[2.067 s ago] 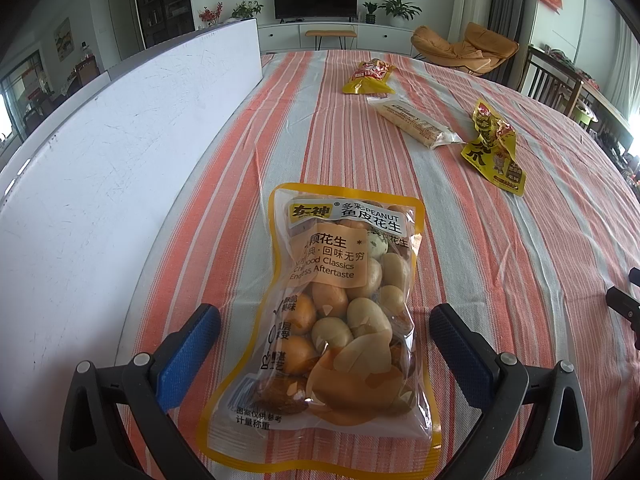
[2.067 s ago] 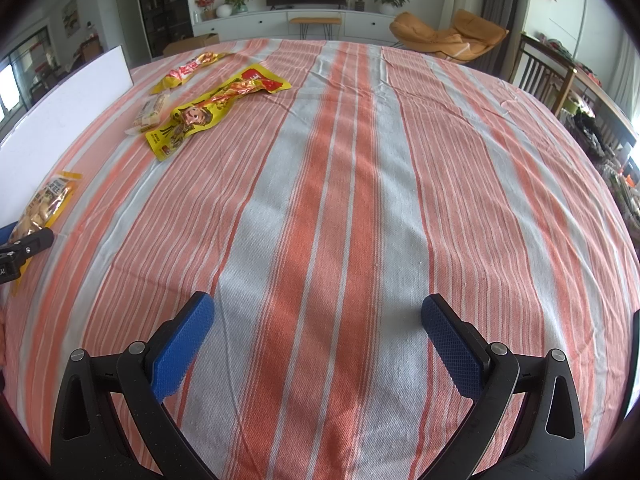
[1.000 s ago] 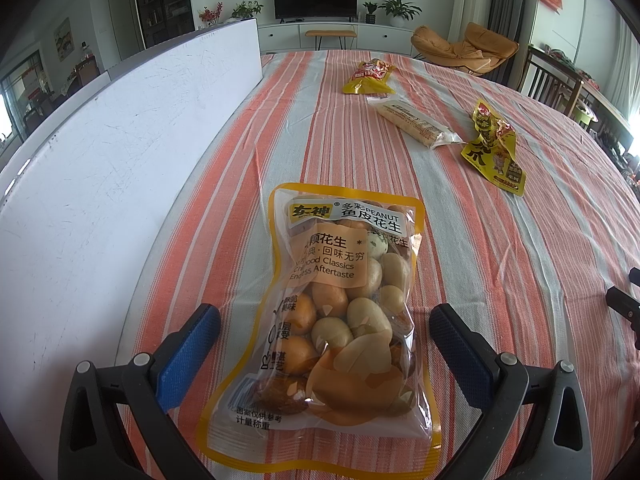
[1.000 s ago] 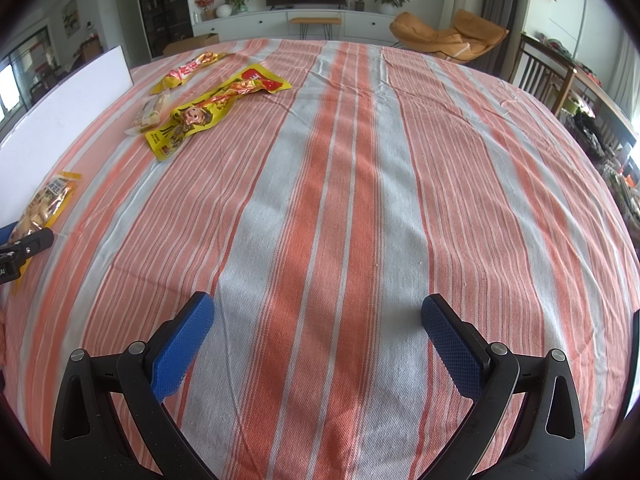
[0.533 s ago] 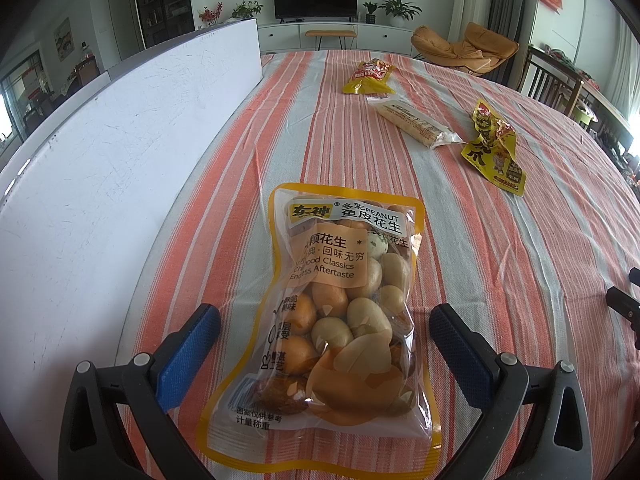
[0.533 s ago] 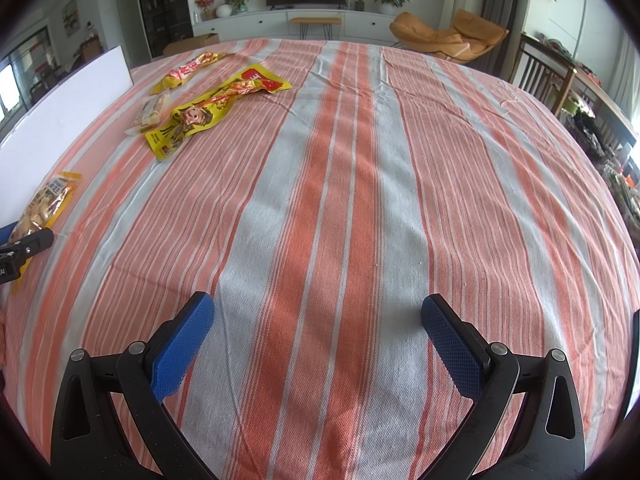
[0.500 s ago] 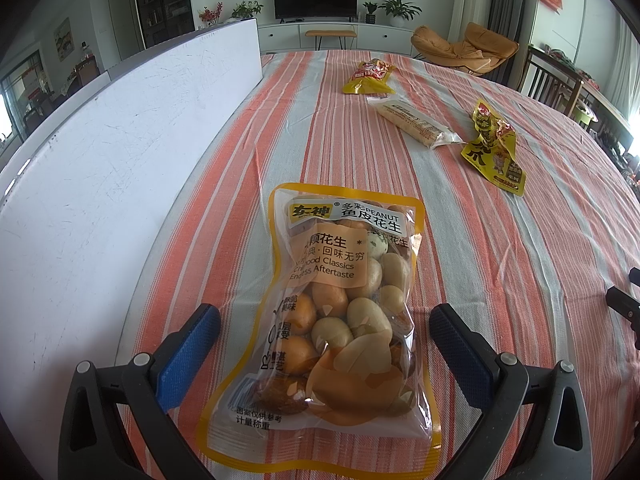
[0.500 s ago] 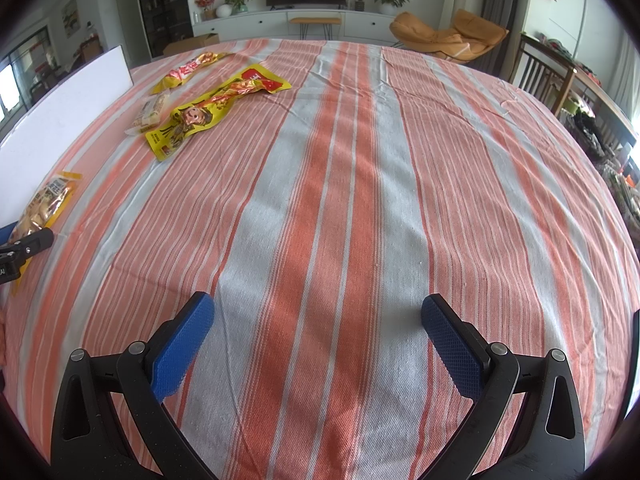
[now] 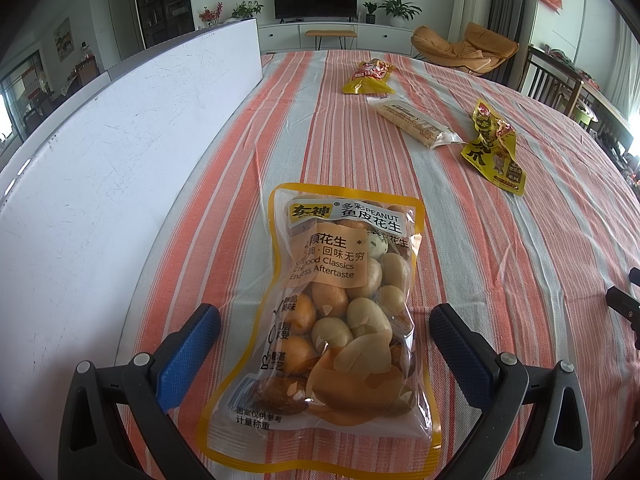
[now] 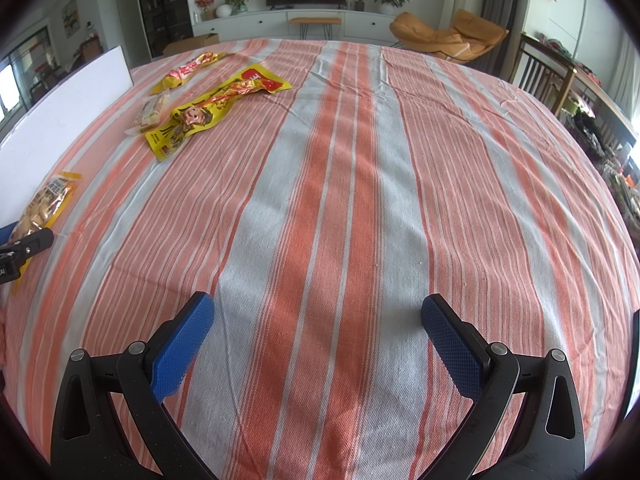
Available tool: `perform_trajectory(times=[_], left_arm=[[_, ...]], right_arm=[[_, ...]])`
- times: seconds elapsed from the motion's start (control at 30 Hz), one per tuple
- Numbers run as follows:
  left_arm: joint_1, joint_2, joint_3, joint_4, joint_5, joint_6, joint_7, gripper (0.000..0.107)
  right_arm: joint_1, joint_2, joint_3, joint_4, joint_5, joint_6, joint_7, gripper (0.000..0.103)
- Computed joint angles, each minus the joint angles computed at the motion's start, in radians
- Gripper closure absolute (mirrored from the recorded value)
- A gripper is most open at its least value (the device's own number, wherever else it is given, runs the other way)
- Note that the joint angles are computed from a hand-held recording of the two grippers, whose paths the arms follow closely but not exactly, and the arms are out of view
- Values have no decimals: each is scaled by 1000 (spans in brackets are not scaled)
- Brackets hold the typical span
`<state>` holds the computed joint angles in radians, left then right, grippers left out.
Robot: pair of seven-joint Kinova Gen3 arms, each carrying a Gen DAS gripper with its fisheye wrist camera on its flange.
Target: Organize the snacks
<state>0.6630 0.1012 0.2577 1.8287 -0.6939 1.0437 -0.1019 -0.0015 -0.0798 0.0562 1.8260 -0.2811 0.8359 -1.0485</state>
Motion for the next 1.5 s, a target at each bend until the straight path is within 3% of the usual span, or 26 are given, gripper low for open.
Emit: perform_trajectory(times=[0.1,0.23,0.3,0.43,0.57,0.7,0.87,0.93,1.0,1.07,1.2,1.5], left_arm=[[0,0,0,0,0,0,0,4],[0,1,0,-1,0,1,-1,4],[0,1,0,-2,0,1,0,4],[1,1,0,-2,0,1,0,4],[1,1,0,-2,0,1,0,4],[0,0,0,-1,1,0,-1,4],[4,6,-1,-5,-3,2,5,4],[5,4,-1,-6,-2,4,3,4],[5,5,-1,-6,-2,4,4,4],[6,5,-1,-6,-2,4,4,4],[6,6,-2,-6,-2,3,4,4],[7,6,-2,-6,-3,3,5,4]], right_arm=[[13,0,-12,0,-2,0,2,0],[164,5,-148,-3,-25,2,25,0],[173,6,-156,-4,-28,5,27,0],[43,22,-35,-37,-7,40,-18,0],[-117,121,150,-191,-143,190,-143,0],[-296,289,281,-377,-238,239,-306,0],[-527,464,354,-598,-71,240,-480,0],[-620,495,400,-616,10,222,-468,1],[-677,466,404,-559,91,150,-476,11],[-659,420,354,-505,156,96,-521,44],[-508,328,183,-405,208,53,-482,47],[-108,66,-103,-104,59,34,-124,46]])
